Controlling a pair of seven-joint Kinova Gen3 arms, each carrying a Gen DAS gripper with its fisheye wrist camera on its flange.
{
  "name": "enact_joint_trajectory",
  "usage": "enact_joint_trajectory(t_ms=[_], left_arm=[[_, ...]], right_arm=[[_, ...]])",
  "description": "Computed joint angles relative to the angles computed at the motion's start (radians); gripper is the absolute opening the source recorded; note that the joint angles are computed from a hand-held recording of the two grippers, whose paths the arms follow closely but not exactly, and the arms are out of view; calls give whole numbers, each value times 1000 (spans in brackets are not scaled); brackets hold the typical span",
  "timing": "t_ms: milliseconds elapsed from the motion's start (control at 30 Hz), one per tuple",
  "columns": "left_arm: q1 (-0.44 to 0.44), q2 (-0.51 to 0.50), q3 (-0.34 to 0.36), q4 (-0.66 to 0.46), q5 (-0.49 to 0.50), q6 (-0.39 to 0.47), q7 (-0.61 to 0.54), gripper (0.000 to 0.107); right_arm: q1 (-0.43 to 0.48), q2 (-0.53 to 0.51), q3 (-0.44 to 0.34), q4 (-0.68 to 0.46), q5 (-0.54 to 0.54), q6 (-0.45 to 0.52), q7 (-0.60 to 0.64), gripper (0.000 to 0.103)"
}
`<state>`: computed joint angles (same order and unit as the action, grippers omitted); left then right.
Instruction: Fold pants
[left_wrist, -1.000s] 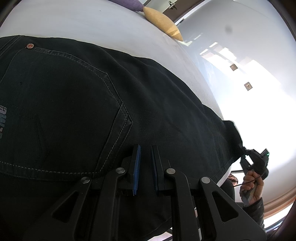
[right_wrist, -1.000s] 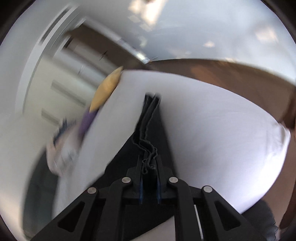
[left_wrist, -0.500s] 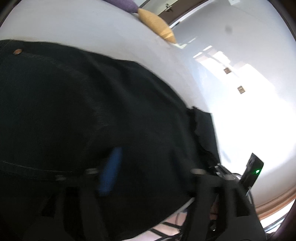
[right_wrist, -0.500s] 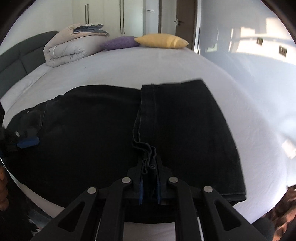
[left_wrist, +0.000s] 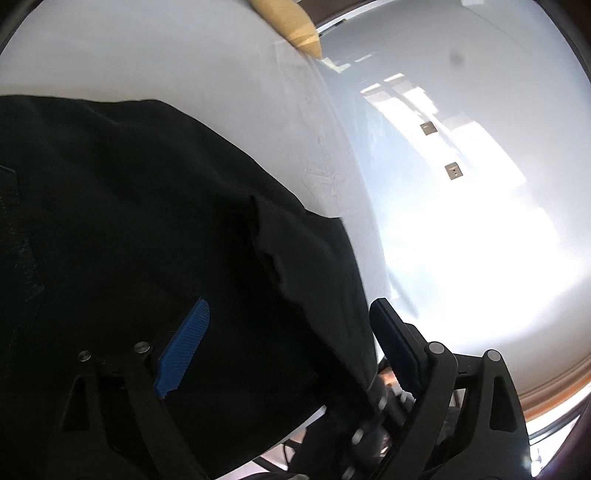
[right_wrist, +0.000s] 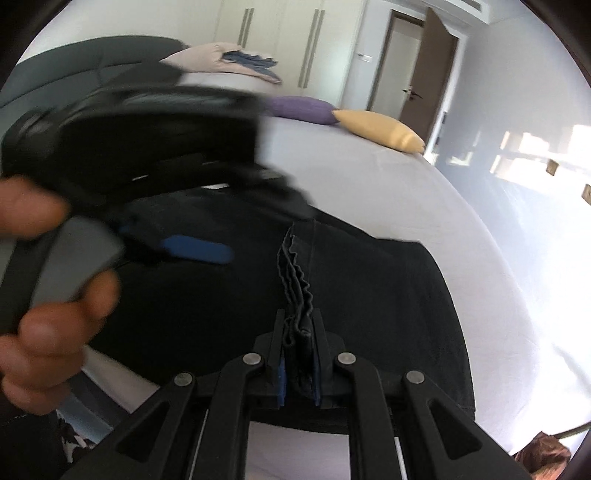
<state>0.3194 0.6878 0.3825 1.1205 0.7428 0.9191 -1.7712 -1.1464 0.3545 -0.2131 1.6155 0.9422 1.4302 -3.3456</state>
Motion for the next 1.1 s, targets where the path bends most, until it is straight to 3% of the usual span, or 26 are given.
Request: enact_joint_trajectory(t_ms=[133, 200, 233, 333, 567, 700, 1100], left_arm=[[33, 45, -33, -77, -43, 63, 76, 86], [35, 64, -28, -104, -59, 87, 88, 52], [43, 79, -31, -135, -85, 116, 105, 28], [41, 77, -38, -144, -98, 121, 95, 18], [13, 83, -58, -233, -151, 181, 58, 9], [-5, 68, -74, -252, -174, 197, 40, 9], [-76, 92, -106, -272, -204, 235, 35, 9]], right_arm=[[-4, 19, 1, -29, 12, -9, 44, 12], [-12, 24, 4, -39, 20, -5, 65, 12], [-15, 25, 6, -41, 22, -7, 73, 12], [-20, 27, 8, -43, 21, -19, 94, 12], [-10, 13, 9, -51, 34, -84, 153, 12], [-14, 1, 3, -45, 49, -108, 177, 13], [93, 3, 27, -16, -21, -319, 296, 13]])
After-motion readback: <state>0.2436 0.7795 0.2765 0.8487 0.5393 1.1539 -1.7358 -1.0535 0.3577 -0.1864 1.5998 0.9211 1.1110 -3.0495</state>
